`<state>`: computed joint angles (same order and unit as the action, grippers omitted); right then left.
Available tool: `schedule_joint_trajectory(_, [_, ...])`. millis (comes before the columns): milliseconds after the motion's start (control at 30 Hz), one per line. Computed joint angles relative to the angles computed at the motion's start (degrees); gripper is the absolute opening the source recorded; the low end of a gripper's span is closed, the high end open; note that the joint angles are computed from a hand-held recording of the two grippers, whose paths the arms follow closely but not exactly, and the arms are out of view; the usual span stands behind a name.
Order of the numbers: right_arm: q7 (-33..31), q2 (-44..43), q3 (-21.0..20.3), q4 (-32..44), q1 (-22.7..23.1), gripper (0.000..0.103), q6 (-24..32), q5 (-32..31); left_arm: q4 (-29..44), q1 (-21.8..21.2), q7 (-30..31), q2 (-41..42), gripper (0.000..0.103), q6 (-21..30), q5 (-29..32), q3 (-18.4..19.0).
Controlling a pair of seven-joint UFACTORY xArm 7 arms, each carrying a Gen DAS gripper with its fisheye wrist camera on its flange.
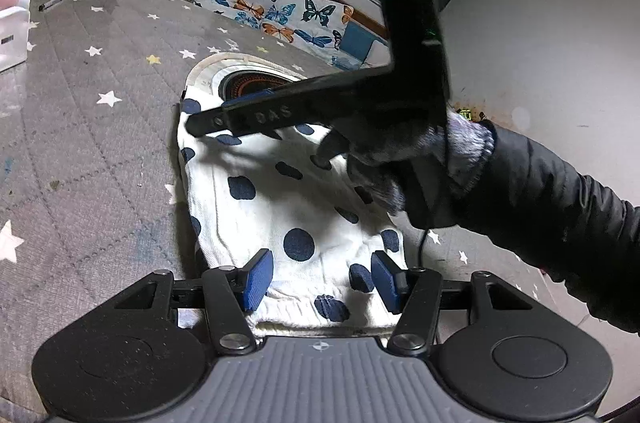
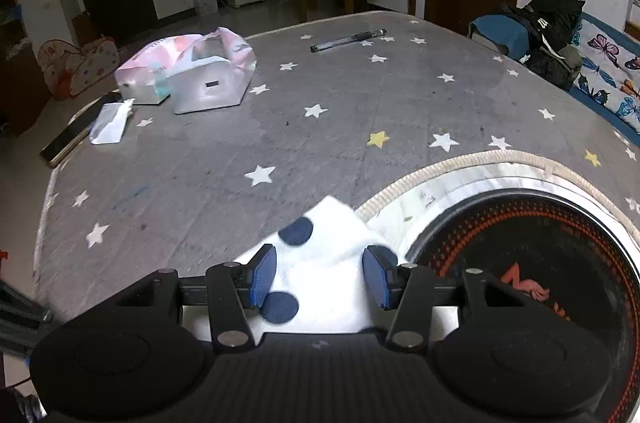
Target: Fold clothes
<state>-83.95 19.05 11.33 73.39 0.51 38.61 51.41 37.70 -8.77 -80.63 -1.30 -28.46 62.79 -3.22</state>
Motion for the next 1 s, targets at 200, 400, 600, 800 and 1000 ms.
schedule_joint_trajectory(200, [1.7, 1.8, 0.8, 1.8, 0.4, 0.049, -1.7, -0.2, -1.0, -0.1, 0.3, -0.6, 0.058, -0.4, -0.7, 0.0])
schedule_joint_trajectory(400, [-0.7, -1.4, 0.6, -0.3, -1.2, 0.050, -0.2, 1.9, -0.9, -0.7, 1.0, -0.8, 0.061, 0.3, -1.5, 0.0])
schedule_joint_trajectory(600, [-5.3, -6.9, -2.1, -5.3, -2.1, 0.053, 3.1, 5.5, -1.2, -1.6, 2.3, -1.8, 0.063, 1.7, -3.1, 0.1])
schedule_joint_trajectory(800, [-8.2, -11.1, -5.4, -10.6, -1.9, 0.054, 5.8, 6.7, -2.0, -3.0, 4.3, -3.3, 0.064, 3.0, -5.2, 0.7])
schedule_joint_trajectory(1000, [-10.0, -14.4, -8.1, -15.0, -1.9, 0.055, 7.7, 7.7, -2.9, -4.9, 5.8, -5.1, 0.064, 4.8, -6.6, 2.3])
